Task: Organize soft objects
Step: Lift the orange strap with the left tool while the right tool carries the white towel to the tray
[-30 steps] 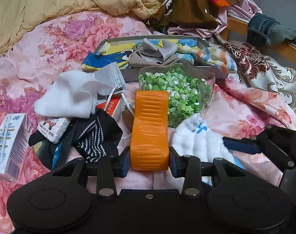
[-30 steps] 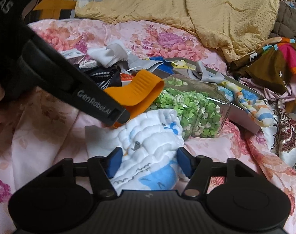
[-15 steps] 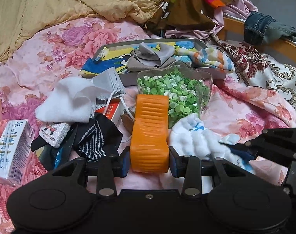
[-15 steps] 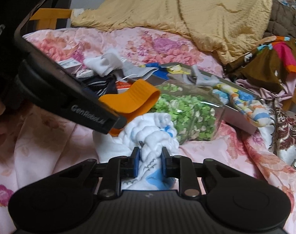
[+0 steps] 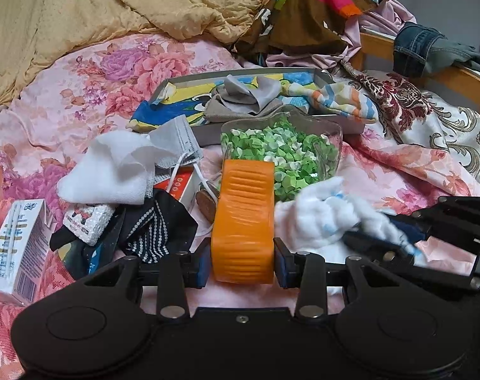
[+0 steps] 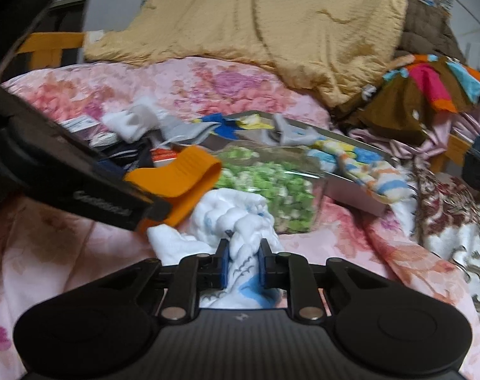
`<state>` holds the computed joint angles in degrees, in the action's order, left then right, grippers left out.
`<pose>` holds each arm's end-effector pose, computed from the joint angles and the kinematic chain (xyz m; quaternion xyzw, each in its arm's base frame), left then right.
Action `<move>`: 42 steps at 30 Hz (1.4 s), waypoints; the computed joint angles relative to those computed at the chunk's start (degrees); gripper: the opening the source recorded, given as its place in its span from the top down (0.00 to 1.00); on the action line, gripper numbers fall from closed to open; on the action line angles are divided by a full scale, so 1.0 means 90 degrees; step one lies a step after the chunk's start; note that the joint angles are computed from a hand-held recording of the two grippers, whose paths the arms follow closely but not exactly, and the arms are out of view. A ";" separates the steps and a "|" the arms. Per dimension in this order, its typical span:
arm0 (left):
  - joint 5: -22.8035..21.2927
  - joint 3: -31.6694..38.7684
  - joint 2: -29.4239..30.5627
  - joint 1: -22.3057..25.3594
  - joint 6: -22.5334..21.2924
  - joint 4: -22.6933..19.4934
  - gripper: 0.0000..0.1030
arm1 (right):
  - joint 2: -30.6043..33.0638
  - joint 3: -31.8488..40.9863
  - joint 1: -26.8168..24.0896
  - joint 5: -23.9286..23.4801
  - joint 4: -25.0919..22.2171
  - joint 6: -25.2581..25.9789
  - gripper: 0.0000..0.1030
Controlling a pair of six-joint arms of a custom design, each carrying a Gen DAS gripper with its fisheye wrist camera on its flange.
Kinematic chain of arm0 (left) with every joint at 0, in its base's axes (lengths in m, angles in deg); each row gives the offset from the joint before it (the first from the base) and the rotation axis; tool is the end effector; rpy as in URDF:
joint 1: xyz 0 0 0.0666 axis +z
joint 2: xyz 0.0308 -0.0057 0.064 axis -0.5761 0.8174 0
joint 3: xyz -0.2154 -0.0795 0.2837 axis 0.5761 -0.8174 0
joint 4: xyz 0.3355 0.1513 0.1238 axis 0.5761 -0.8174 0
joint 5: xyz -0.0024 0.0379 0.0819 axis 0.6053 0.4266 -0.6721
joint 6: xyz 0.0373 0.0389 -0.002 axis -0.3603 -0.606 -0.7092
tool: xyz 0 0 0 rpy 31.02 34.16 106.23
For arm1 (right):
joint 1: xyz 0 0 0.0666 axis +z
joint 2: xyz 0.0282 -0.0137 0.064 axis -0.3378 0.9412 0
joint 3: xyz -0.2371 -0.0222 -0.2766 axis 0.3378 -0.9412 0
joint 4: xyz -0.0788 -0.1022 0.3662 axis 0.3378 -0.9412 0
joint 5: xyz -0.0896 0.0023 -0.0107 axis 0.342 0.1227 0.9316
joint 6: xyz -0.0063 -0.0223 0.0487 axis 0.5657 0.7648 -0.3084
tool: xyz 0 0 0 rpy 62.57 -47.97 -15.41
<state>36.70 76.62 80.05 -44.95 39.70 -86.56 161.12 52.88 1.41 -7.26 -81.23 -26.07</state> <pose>0.6982 -0.1331 0.4277 0.2626 0.8642 -0.1398 0.4058 0.5872 0.2109 0.4010 -0.0592 0.8538 -0.0980 0.5078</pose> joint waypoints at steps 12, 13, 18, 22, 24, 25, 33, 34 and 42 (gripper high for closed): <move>-0.0048 0.0032 0.0042 -0.0005 -0.0026 -0.0062 0.60 | 0.0073 0.0179 -0.0125 -0.0309 -0.0385 -0.0367 0.45; -0.0048 0.0018 0.0033 -0.0006 -0.0028 -0.0045 0.60 | 0.0084 0.0194 -0.0128 -0.0328 -0.0398 -0.0365 0.45; -0.0011 -0.0243 -0.0123 -0.0007 -0.0009 0.0253 0.60 | 0.0088 0.0191 -0.0093 -0.0364 -0.0383 -0.0223 0.79; 0.0091 -0.0514 -0.0284 -0.0008 0.0042 0.0576 0.61 | 0.0016 0.0081 -0.0073 -0.0329 -0.0191 -0.0183 0.83; 0.0169 -0.0562 -0.0329 0.0003 0.0169 0.0682 0.61 | -0.0060 -0.0043 -0.0058 -0.0224 0.0042 -0.0108 0.84; 0.0200 -0.0595 -0.0359 0.0008 0.0230 0.0755 0.61 | -0.0092 -0.0095 -0.0050 -0.0151 0.0167 -0.0024 0.84; 0.0358 -0.0912 -0.0639 0.0017 0.0538 0.1386 0.61 | -0.0317 -0.0322 -0.0030 0.0043 0.0909 0.0370 0.84; 0.0393 -0.0894 -0.0646 0.0023 0.0595 0.1405 0.61 | -0.0328 -0.0315 -0.0033 0.0070 0.0950 0.0404 0.84; 0.0568 0.0141 -0.0192 0.0036 0.1287 0.1188 0.61 | -0.0283 0.0013 -0.0218 0.0011 0.1003 0.0511 0.84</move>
<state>41.81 77.89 78.32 -44.62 51.28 -75.87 158.58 52.99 -0.55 -7.16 -72.20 -21.47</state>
